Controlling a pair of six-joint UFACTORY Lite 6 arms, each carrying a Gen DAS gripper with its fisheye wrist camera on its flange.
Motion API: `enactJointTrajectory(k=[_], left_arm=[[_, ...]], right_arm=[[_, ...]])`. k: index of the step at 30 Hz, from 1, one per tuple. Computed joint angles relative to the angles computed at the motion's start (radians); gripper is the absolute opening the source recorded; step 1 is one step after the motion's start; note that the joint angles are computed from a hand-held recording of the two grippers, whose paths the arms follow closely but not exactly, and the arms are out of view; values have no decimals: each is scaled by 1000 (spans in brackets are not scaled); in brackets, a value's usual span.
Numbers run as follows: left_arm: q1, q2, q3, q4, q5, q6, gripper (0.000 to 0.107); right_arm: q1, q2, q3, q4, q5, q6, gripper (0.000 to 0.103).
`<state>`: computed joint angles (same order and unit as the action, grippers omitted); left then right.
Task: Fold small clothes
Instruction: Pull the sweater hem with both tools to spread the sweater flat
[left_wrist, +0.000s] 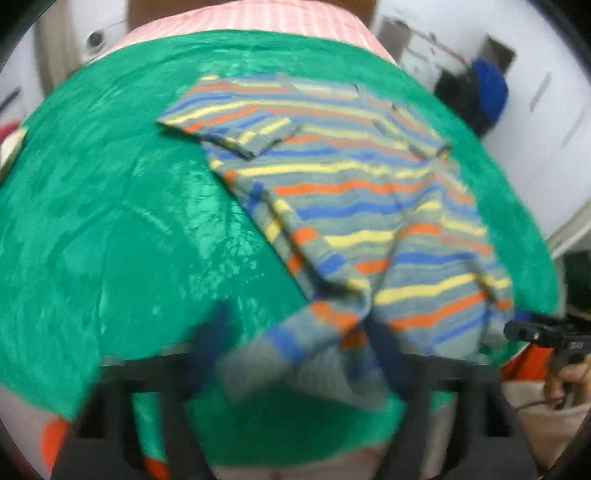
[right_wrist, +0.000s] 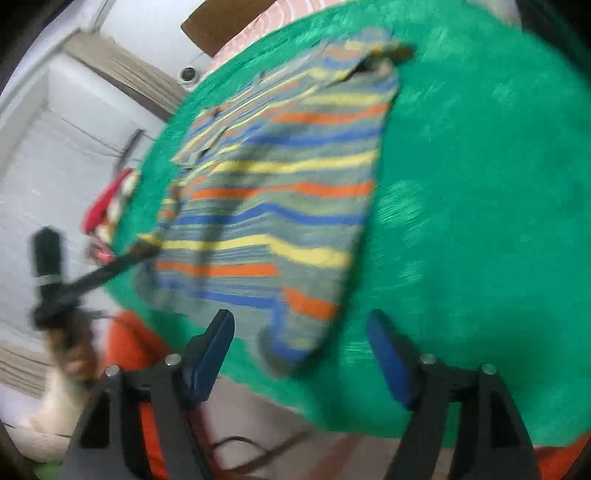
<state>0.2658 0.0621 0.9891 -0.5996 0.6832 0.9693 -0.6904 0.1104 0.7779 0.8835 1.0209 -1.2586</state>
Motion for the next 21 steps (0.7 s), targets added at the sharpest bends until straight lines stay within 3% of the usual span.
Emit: enactJointTrajectory(k=[1,2,3,6,8,10,11,16,18,19,20,21], left_arm=[[5,36,16,25,14,-6,8],[52,29,18,40,57,-24,2],[110,8,20,14,119,-1,2],[336,-34,27,-32,291,86,2],[435,-39,15,-25,338,81,2],[445,-37,-26,-7,305,67,2],[407,-30,-55,7,241,44,2],[293,-79,-155,90,53,-60,8],[267,-97,-172,125,27,-93,36],[266,-100,-179,119,21,-87,38],[268,-100,-179,124,27,-92,28],[293,-94,-169,122,56,-70,4]], right_arm=[[27,-15,-22,1,-36,-17,62],[53,-49,-45,-21,-75,-18,23],[46,-80,-53,-49,-73,-5,6],[-90,-164,-10,-129,62,0,6],[-165,-165,52,-194,125,0,6],[-186,-120,87,-245,109,11,6],[-178,-98,87,-252,83,15,6],[-93,9,16,-243,-111,24,6],[-136,7,1,-231,-93,3,5],[-148,0,1,-231,-82,0,5],[-155,-17,-1,-233,-73,-2,5],[-170,-34,4,-245,-66,-9,5]])
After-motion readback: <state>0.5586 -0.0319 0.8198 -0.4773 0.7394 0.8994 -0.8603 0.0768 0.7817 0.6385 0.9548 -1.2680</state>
